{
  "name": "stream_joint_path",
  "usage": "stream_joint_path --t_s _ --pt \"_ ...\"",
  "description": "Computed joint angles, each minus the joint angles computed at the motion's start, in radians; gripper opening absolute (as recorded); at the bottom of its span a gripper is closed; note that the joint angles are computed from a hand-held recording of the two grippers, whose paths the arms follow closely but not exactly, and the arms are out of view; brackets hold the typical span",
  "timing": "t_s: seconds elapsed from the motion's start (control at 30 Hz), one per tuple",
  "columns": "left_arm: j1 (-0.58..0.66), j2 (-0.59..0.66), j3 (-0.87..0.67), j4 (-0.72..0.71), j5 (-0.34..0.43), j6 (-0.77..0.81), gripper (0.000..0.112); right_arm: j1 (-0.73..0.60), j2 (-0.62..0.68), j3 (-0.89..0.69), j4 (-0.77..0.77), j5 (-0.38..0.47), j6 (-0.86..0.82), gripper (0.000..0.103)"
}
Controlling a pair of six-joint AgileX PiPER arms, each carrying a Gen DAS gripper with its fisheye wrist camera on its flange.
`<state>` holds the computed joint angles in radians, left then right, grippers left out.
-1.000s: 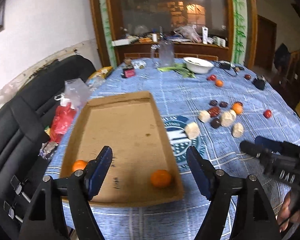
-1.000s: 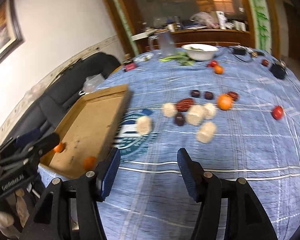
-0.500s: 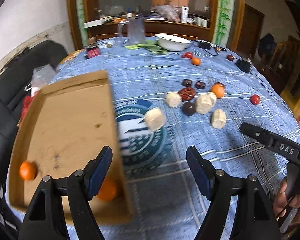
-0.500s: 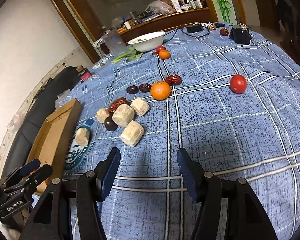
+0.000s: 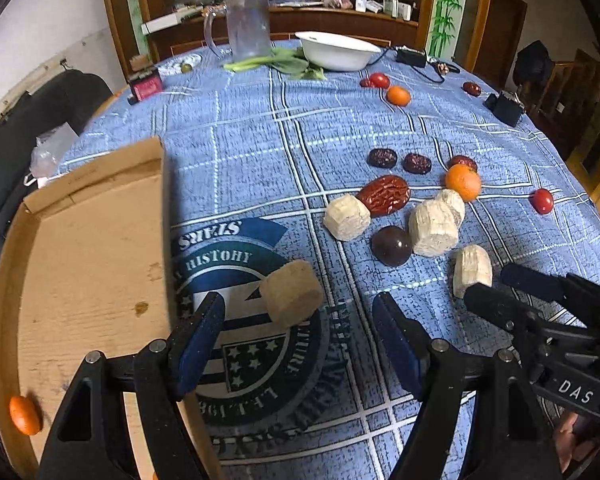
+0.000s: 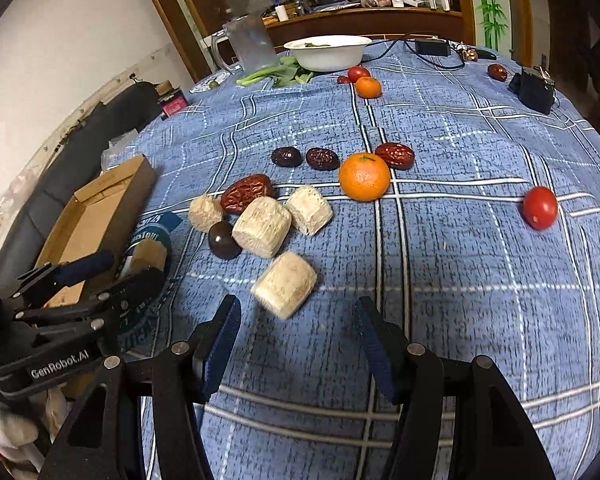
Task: Organize fruits
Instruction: 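Move both tools back over the pale yam chunks, then grasp a pale yam chunk with the left tool while the right tool grasps another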
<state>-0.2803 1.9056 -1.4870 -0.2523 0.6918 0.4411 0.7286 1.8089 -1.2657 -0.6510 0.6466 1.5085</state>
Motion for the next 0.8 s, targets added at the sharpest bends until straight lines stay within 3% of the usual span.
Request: stream_joint_path --t_s 0.17,0.23,0.33,0.37,0.43,0.8 --pt "-0.017 0.043 -0.045 0.026 0.039 -0.026 0.067 -0.015 0.041 -0.061 0.027 0.036 -0.058 0.063" --pt "-0.026 0.058 -0.057 0.047 0.051 -0.045 0.055 -0.013 0.056 -0.084 0.025 0.056 -0.073 0.063" --pt "-0.039 0.037 -0.016 0.085 -0.01 -0.069 0.035 -0.002 0.08 -0.116 0.011 0.094 -0.089 0.062" --pt "-0.041 0.03 -0.002 0.098 -0.027 -0.083 0.031 0.004 0.09 -0.13 0.002 0.113 -0.092 0.054" --pt "-0.033 0.028 0.001 0.076 -0.029 -0.073 0.031 0.004 0.087 -0.126 0.001 0.092 -0.101 0.04" --pt "0.048 -0.115 0.144 -0.142 -0.031 0.111 0.031 0.065 0.027 -0.08 -0.08 0.099 0.013 0.04"
